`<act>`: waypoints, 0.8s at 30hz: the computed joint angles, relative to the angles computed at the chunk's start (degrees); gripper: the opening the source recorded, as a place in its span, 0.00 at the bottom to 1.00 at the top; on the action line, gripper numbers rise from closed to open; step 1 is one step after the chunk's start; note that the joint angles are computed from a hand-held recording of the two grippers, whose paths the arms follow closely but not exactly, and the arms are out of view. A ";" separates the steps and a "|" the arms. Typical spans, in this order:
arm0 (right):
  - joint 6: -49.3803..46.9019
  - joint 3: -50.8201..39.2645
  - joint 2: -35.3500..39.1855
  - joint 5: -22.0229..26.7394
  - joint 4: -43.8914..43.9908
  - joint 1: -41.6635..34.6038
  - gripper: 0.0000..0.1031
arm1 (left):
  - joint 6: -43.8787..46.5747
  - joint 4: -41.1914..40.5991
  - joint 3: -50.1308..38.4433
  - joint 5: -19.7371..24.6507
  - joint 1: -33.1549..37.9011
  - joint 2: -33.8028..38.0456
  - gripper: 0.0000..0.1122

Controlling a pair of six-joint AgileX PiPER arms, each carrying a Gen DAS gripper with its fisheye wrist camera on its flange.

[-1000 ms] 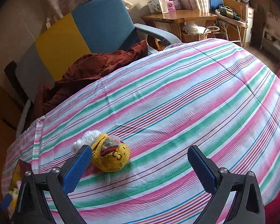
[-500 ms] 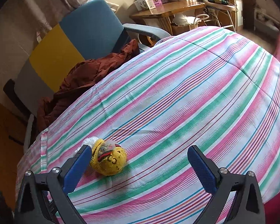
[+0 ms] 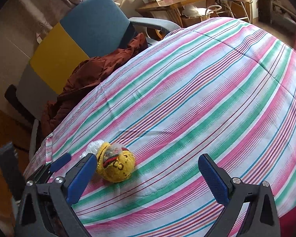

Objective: Organize objects
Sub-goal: 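Grasp the wrapped cotton ball with the left tool while the right grasps the yellow plush toy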

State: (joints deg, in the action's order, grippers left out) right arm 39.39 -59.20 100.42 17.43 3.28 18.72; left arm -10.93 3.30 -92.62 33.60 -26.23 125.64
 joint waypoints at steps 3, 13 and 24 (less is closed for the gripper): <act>-1.73 -0.67 0.75 0.70 0.89 0.11 1.00 | 3.05 -5.40 0.39 -0.23 1.40 1.01 0.34; -4.59 -3.38 3.09 2.01 0.17 1.81 0.96 | 0.80 -12.39 24.03 -9.90 3.21 -12.58 0.34; -14.82 -12.82 10.70 5.77 7.12 4.93 0.93 | 0.11 -14.05 38.56 -21.96 2.23 -19.61 0.35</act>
